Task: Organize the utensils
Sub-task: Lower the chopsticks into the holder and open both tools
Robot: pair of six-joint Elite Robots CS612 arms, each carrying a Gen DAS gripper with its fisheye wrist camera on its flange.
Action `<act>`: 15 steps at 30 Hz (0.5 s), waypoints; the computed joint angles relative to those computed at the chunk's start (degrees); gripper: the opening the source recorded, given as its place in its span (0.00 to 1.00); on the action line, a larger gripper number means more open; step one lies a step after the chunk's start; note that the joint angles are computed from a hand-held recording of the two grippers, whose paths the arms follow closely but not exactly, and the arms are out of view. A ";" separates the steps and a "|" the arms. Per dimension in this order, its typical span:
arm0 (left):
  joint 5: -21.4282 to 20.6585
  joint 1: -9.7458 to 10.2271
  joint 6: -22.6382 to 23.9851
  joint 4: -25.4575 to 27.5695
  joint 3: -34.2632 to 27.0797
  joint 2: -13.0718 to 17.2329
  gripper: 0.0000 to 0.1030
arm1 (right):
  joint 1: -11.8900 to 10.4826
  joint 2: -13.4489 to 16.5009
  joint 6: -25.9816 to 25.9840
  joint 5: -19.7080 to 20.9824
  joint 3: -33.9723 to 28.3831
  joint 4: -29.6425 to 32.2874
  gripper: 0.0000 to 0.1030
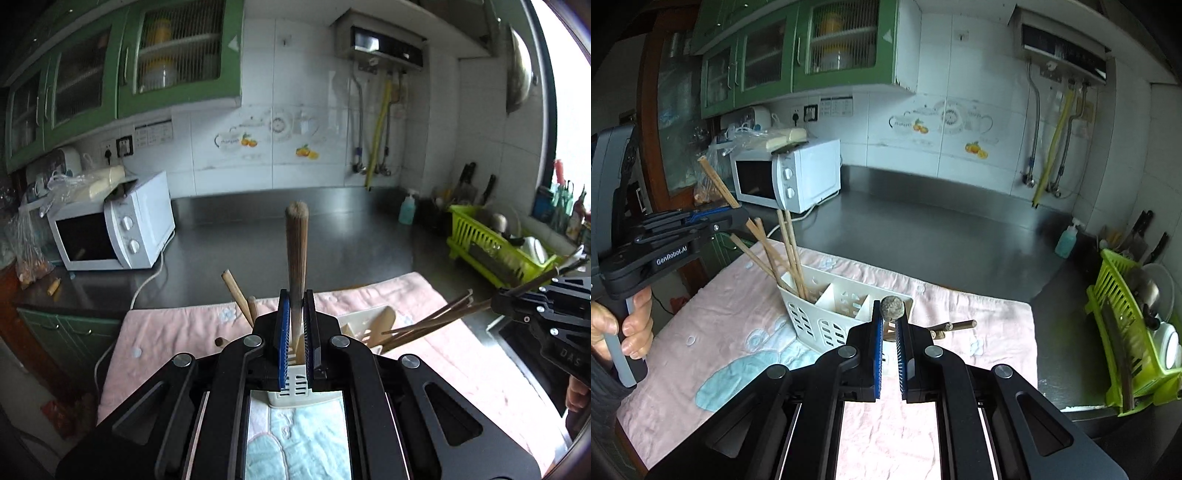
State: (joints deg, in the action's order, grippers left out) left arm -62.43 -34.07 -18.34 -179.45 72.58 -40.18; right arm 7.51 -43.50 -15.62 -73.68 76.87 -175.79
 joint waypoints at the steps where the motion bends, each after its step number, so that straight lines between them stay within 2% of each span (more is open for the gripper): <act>1: 0.10 0.10 -0.11 0.82 -0.55 0.33 0.06 | 0.07 0.43 -0.26 -0.06 -0.85 1.18 0.06; 8: -0.18 0.37 -1.10 3.02 -1.86 1.45 0.07 | 0.56 2.81 -0.10 -0.02 -5.24 6.87 0.06; 15: -0.58 0.35 -1.05 1.53 -1.09 1.13 0.11 | 0.62 3.50 0.98 0.77 -5.79 6.17 0.07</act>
